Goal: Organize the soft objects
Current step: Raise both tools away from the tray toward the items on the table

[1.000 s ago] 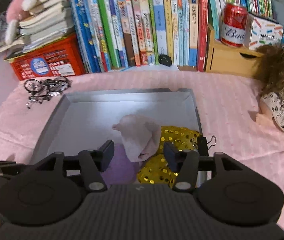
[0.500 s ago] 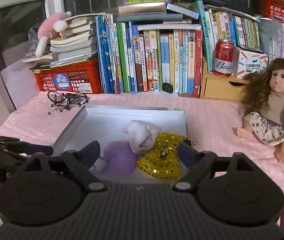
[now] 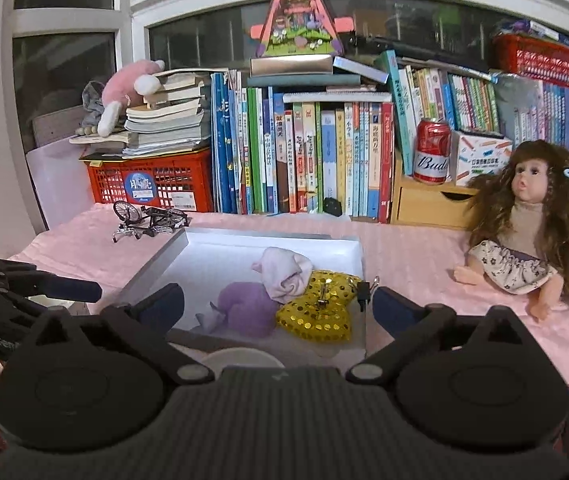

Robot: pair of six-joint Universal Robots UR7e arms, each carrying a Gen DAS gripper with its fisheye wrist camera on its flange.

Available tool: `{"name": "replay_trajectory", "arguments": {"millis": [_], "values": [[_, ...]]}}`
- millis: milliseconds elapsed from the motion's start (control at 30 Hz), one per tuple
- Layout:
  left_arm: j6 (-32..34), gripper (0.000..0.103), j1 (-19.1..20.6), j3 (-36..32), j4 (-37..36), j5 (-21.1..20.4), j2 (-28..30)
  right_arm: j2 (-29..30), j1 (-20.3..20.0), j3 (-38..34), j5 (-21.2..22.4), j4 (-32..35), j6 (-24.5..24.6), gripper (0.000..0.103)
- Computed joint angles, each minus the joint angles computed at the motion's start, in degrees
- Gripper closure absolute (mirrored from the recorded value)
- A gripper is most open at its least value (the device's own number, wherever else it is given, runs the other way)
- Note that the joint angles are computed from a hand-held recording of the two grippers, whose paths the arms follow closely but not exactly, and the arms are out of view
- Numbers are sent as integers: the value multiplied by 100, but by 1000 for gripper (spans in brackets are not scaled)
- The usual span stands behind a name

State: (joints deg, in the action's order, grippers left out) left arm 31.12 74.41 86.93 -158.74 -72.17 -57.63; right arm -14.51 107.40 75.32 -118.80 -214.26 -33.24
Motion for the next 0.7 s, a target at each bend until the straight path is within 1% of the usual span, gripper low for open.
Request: {"name": "replay_trajectory", "arguments": {"millis": [133,233,333,467,600,700], "values": [[10,15,38,315,-283,-98,-171,34,15,162,-35,-407,-221,0],[135,13,62,549,-576,-153,-273,48,4,308,2,-720,-344,0],[281,9,74,814,-1012,-169,-344,71,-17,453,60,-1039,-472,0],[549,8,102,1168,-1578,-194,-414,155,-52,570,117,-1463,-688,0],[700,8,175,1448,-1871,-280,-477,274,-125,695,274,-1901,-961,0],[704,8,224,1647,-2091,-248,-488,336,-187,783,394,-2097,-1011,0]]}}
